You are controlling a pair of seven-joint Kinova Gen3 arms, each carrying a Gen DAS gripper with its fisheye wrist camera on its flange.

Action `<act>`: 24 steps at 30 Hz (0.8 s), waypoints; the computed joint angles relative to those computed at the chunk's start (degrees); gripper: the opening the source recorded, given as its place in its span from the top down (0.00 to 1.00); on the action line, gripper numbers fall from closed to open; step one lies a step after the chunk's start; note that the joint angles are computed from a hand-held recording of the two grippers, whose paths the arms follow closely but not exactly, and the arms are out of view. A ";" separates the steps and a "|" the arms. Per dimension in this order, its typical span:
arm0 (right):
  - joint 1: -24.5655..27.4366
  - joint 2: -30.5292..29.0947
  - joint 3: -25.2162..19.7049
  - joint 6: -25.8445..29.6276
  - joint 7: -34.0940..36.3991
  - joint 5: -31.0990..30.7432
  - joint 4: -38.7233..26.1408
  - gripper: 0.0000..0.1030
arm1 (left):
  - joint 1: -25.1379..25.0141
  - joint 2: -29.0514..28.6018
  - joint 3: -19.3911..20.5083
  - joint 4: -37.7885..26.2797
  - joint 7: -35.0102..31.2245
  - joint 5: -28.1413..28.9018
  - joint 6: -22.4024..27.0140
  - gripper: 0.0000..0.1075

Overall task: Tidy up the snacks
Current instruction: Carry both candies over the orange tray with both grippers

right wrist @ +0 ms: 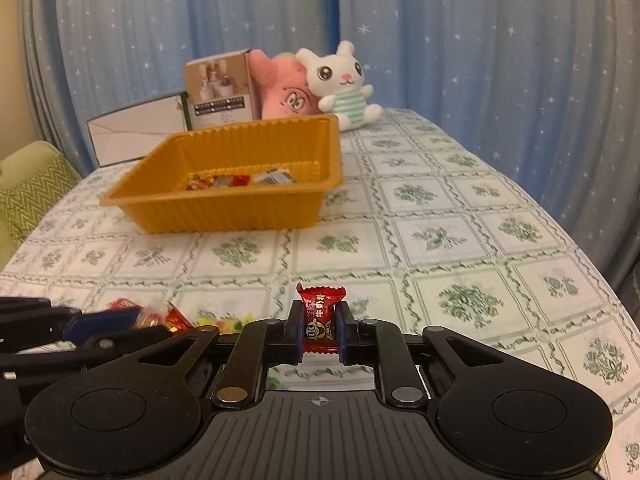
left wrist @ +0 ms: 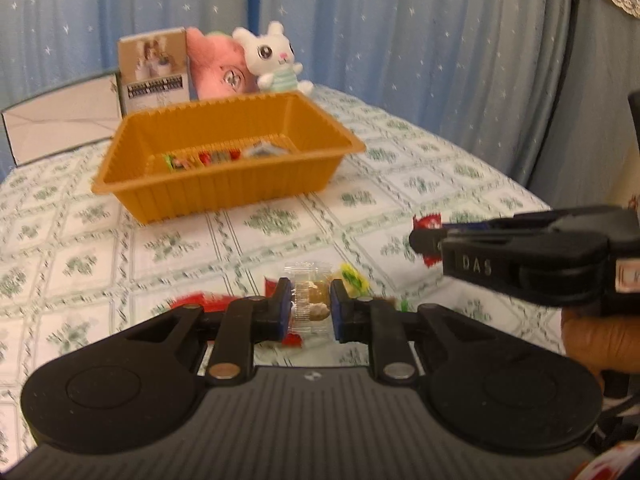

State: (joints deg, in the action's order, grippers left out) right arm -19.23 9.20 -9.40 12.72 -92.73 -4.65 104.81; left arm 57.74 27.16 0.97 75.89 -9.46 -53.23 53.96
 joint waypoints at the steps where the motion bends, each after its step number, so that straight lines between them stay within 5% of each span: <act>1: 0.77 0.00 -0.91 -0.10 1.04 -0.80 -0.21 0.85 | 0.16 -0.10 -0.21 -0.12 0.03 -0.43 0.28 0.83; 11: 10.24 1.09 -10.51 0.22 18.12 -15.29 -4.76 0.85 | -1.16 -1.62 -0.92 -0.82 2.39 -4.39 1.67 0.83; 24: 6.01 9.29 -7.48 4.61 21.01 -16.18 -19.48 0.85 | -7.05 -1.52 -2.39 -2.38 1.82 -6.23 -2.00 0.83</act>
State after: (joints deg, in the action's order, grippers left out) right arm -13.23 18.48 -16.88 17.33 -71.72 -20.83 85.33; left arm 50.69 25.63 -1.42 73.50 -7.64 -59.46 51.96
